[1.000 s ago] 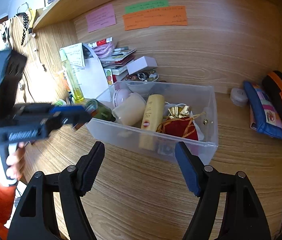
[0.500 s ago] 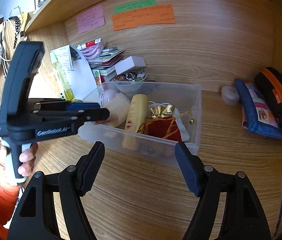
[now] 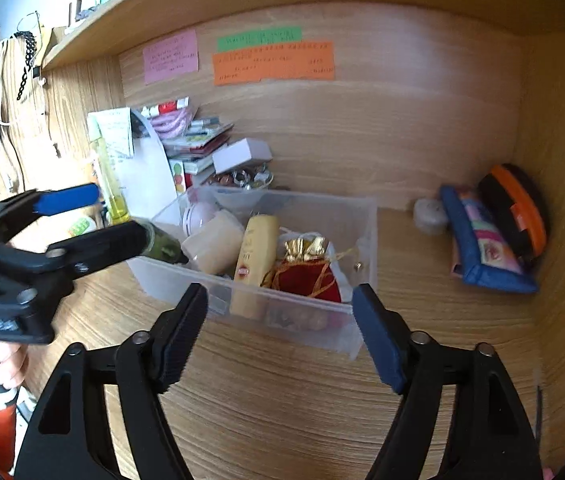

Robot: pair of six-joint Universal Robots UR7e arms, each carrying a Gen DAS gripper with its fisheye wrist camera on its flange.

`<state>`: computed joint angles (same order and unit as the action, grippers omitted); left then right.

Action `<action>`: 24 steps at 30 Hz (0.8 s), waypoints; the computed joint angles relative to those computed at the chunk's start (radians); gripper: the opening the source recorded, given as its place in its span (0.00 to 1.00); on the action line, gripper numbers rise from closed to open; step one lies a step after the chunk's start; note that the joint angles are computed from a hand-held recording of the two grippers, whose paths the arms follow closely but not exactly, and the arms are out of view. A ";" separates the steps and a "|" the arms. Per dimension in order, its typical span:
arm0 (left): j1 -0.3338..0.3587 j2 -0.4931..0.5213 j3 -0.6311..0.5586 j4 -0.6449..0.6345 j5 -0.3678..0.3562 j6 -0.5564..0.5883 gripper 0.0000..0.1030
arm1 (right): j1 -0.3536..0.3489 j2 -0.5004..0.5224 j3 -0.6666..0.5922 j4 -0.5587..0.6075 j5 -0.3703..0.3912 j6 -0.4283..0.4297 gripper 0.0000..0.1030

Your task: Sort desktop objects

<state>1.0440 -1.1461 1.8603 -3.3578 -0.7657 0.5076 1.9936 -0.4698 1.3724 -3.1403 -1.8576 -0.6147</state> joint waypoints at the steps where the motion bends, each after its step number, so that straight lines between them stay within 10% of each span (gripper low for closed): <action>1: -0.005 -0.002 0.004 -0.020 0.006 0.006 0.97 | 0.004 0.002 0.005 -0.027 -0.010 0.000 0.83; 15: -0.050 -0.021 0.085 -0.215 0.184 -0.014 0.98 | 0.068 -0.017 0.124 -0.317 -0.078 -0.041 1.00; 24: -0.052 -0.024 0.133 -0.214 0.217 -0.058 0.98 | 0.072 -0.046 0.187 -0.311 -0.065 0.017 1.00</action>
